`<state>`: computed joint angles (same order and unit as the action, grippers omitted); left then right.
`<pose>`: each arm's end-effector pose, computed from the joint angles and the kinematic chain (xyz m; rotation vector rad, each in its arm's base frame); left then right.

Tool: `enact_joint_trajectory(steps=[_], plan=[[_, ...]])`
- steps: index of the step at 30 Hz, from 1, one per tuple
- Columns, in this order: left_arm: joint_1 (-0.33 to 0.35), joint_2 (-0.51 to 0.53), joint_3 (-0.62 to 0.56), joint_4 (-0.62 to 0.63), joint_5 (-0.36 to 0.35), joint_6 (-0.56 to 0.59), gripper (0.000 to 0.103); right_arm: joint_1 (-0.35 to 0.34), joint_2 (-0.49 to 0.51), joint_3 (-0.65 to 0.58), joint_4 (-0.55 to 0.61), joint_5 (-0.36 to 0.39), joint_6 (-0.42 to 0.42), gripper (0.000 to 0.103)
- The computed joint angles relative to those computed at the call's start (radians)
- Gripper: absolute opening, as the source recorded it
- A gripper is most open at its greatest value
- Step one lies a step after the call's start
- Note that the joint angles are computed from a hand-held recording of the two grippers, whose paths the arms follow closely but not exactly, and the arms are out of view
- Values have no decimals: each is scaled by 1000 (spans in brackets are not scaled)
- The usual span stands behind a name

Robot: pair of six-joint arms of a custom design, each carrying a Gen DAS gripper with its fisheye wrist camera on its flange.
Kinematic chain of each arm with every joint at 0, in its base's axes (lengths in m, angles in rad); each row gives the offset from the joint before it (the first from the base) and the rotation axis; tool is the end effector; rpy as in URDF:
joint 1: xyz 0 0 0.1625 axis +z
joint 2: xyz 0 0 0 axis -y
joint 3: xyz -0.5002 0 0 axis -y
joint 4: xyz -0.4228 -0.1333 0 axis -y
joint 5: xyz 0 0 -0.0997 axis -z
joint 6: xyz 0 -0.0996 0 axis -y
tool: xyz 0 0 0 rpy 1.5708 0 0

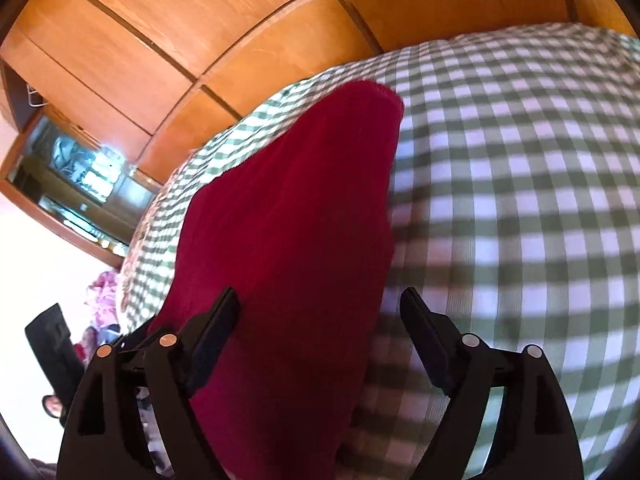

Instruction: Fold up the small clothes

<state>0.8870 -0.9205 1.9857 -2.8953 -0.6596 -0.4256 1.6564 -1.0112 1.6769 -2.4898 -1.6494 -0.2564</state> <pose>-0.2271 -0.6143 0.1573 0.1538 2.3521 -0.8678 0.1865 -0.7061 0.2541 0.4989 -2.9779 0.3729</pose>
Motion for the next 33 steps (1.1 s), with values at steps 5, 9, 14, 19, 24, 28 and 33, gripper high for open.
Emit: enact_joint_trajectory(steps=[5, 9, 14, 19, 24, 28, 33], plan=[[-3, -8, 4, 2, 1, -9, 62, -20, -33, 45, 32, 62, 15, 82], [13, -27, -8, 6, -51, -24, 67, -22, -33, 55, 29, 68, 19, 83], [48, -25, -56, 13, -125, -20, 70, -26, -26, 51, 31, 76, 22, 85], [108, 0, -87, 19, -240, 8, 59, -35, -29, 33, 44, 98, 28, 87], [149, -4, -51, -109, -360, 67, 52, -43, 3, -5, 61, 127, 34, 87], [162, 1, -34, -168, -403, 110, 49, -43, 43, -44, 87, 153, 22, 81], [188, 0, -19, -234, -505, 118, 31, -19, 75, -72, 110, 118, -12, 59]])
